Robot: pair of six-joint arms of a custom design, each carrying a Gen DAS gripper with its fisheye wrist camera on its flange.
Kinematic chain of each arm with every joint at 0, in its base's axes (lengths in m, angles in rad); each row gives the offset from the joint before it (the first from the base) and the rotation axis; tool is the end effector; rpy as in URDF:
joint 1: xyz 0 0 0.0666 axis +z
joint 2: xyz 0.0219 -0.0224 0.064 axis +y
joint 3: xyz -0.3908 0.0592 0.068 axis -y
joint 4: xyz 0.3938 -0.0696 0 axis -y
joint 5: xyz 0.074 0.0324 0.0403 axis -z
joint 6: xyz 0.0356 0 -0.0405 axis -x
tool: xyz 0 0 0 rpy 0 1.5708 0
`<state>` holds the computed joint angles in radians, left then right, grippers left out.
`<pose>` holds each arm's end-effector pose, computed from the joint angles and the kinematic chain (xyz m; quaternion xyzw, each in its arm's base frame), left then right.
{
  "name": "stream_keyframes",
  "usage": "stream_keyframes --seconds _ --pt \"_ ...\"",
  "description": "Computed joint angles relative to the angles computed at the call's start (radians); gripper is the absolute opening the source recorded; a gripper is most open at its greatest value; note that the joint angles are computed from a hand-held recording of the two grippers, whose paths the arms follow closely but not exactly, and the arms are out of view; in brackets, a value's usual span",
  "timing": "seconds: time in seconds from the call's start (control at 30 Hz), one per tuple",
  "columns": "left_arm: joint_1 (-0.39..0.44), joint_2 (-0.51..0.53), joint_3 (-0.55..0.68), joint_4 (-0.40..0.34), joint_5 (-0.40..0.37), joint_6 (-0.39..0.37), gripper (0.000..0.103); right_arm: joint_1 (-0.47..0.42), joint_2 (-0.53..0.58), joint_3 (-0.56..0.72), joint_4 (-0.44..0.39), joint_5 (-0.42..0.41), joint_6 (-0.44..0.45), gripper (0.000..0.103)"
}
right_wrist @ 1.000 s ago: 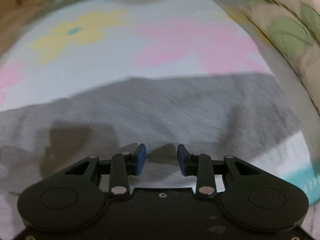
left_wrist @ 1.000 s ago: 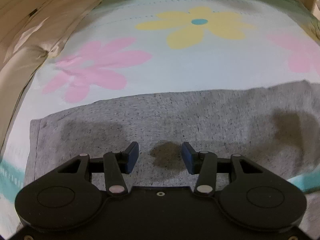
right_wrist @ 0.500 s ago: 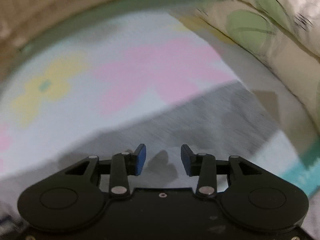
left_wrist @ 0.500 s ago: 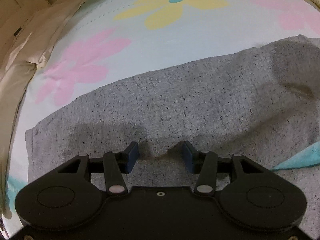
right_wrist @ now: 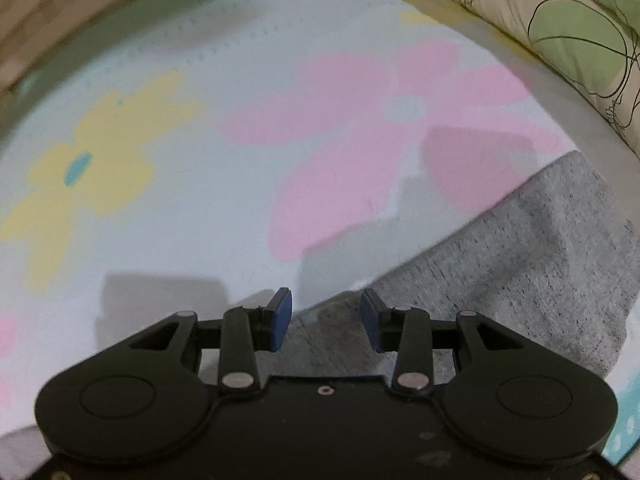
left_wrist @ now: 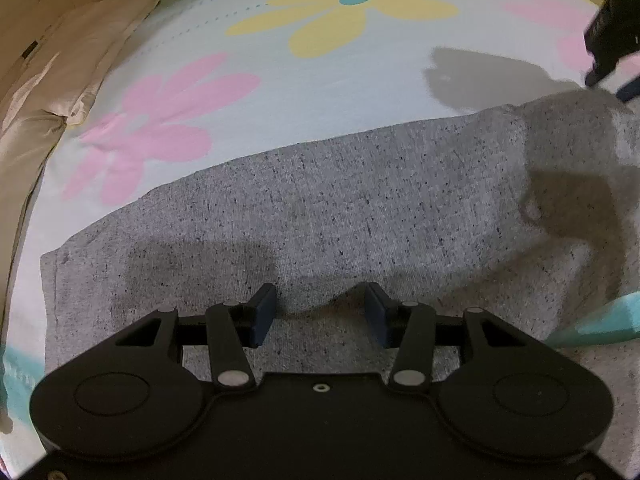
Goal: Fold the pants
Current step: 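Close the right gripper on the sweatpants edge, then close the left gripper on the sweatpants edge beside the right gripper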
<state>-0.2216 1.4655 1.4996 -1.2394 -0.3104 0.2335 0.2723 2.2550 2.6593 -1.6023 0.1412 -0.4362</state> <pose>0.4710 -0.0954 0.4390 -0.0339 0.9713 0.1076 0.2092 0.6981 0.1893 0.4436 0.0933 0.9759 -0.0009 0.1974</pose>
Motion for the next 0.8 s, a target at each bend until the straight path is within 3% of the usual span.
stream_keyframes --seconds 0.13,0.17,0.2,0.47,0.53,0.8 --pt "0.023 -0.008 0.009 0.005 0.042 0.021 0.055 -0.007 -0.07 -0.123 0.023 -0.014 0.059 0.033" --pt "0.03 -0.009 0.009 0.01 0.052 0.028 0.055 -0.011 -0.098 -0.168 0.041 -0.028 0.088 0.017" --pt "0.032 -0.01 0.013 0.012 0.056 0.039 0.055 -0.016 -0.127 -0.212 0.051 -0.054 0.118 0.008" --pt "0.079 -0.034 0.021 0.083 0.065 0.067 0.055 -0.043 -0.373 -0.566 0.185 -0.139 0.259 0.006" --pt "0.096 -0.03 0.035 0.089 0.081 0.076 0.055 -0.045 -0.427 -0.637 0.226 -0.149 0.259 0.006" --pt "0.131 -0.005 0.066 0.085 0.129 0.148 0.055 -0.055 -0.553 -0.782 0.404 -0.186 0.278 0.006"
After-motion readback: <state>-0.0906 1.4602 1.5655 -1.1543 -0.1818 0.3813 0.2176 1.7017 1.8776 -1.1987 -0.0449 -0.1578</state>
